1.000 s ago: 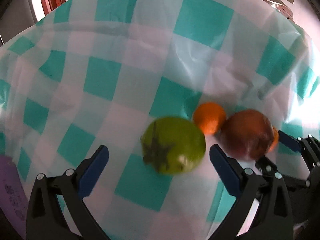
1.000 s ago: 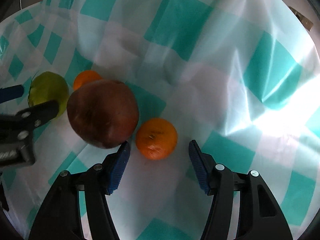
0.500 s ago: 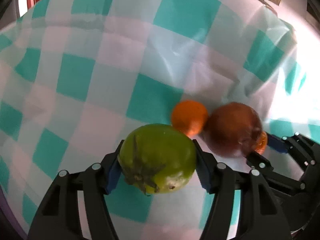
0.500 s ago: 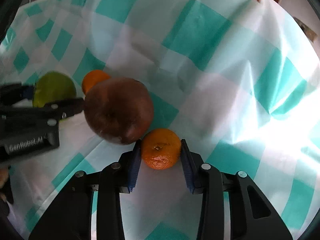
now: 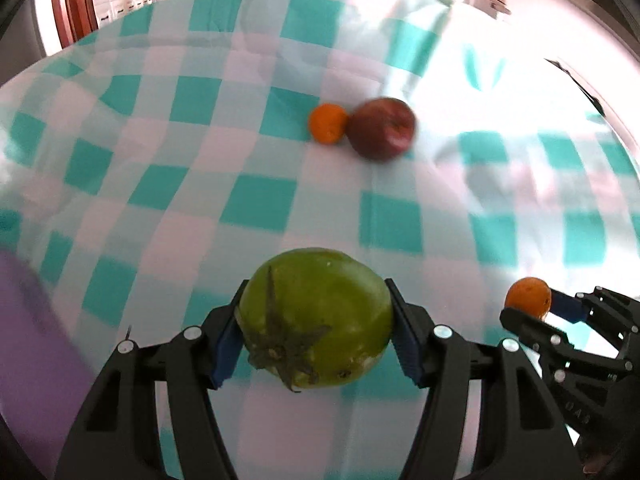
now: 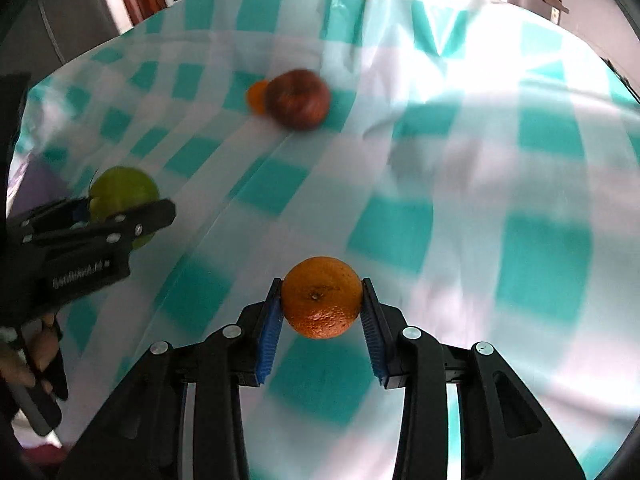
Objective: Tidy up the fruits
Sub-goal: 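Carry the green tomato and the orange over the white box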
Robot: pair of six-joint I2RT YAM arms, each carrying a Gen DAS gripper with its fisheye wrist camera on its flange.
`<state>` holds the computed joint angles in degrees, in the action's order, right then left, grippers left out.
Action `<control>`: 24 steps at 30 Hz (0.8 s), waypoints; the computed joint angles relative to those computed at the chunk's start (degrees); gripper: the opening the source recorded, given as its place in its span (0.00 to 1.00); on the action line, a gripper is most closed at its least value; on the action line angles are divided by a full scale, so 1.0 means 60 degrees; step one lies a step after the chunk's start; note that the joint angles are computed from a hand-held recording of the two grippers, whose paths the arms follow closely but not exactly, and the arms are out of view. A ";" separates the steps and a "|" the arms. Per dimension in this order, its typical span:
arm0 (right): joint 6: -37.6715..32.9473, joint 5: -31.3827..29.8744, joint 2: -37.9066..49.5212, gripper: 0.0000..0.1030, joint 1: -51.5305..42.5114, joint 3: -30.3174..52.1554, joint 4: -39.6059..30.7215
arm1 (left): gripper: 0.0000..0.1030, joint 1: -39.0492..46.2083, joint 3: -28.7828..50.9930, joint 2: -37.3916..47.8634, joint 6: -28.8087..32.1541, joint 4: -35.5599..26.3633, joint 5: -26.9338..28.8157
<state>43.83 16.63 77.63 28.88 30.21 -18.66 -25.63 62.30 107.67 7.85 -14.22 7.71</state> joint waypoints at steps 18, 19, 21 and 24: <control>0.3958 0.2673 -0.3328 0.37 0.5505 0.0642 -0.4632 | 0.62 -0.0218 -0.3807 -0.8207 0.0538 -0.2876 -0.0826; 0.3907 0.2761 -0.3189 0.37 0.5588 0.0803 -0.4609 | 0.62 -0.0030 -0.3749 -0.8416 0.0638 -0.3035 -0.0776; 0.3913 0.2893 -0.2944 0.37 0.5765 0.1107 -0.4600 | 0.62 0.0341 -0.3659 -0.8692 0.0832 -0.3261 -0.0652; 0.3748 0.2992 -0.2563 0.37 0.5861 0.1525 -0.4534 | 0.62 0.0993 -0.3513 -0.8959 0.1168 -0.3558 -0.0321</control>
